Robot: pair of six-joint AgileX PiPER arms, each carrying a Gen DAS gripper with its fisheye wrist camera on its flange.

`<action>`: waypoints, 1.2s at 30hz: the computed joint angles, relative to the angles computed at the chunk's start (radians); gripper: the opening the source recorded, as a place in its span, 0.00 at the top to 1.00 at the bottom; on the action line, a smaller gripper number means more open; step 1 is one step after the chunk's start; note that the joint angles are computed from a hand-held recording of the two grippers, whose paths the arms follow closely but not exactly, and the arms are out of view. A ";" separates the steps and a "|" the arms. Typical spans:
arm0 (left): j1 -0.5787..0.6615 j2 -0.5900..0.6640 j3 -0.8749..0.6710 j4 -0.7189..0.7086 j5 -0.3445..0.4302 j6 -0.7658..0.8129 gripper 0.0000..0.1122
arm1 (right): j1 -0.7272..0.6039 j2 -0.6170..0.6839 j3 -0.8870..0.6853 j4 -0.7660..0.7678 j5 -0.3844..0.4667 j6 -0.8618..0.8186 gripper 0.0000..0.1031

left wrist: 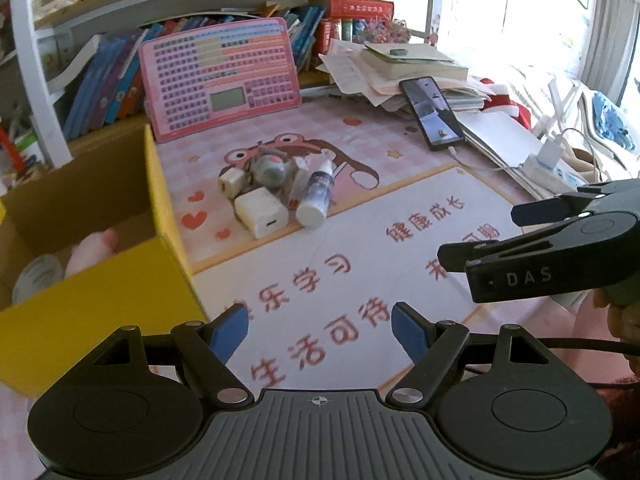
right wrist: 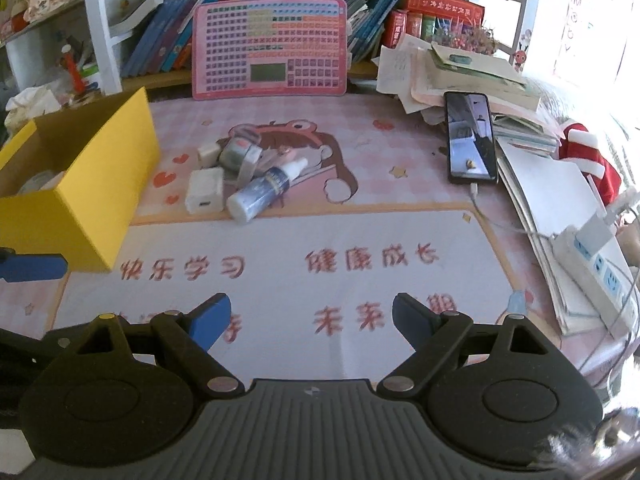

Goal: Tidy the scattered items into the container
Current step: 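Move both tools toward the spray bottle and white chargers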

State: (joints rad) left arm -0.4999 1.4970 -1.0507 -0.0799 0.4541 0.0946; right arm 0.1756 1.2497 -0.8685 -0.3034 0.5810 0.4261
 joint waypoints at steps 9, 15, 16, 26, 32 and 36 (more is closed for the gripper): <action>-0.049 0.136 -0.158 0.204 0.060 -0.245 0.28 | -0.179 0.129 -0.083 0.330 -0.063 -0.397 0.15; -0.070 0.209 -0.255 0.302 0.118 -0.360 0.28 | -0.230 0.222 -0.155 0.520 -0.051 -0.606 0.15; -0.073 0.222 -0.272 0.322 0.130 -0.383 0.28 | -0.236 0.236 -0.166 0.545 -0.048 -0.633 0.15; -0.080 0.339 -0.418 0.402 0.227 -0.469 0.28 | -0.261 0.403 -0.335 0.746 0.008 -0.829 0.21; -0.091 0.381 -0.474 0.448 0.262 -0.490 0.28 | -0.235 0.551 -0.508 0.774 0.077 -0.839 0.27; -0.095 0.407 -0.514 0.454 0.289 -0.490 0.28 | -0.223 0.639 -0.620 0.759 0.128 -0.809 0.27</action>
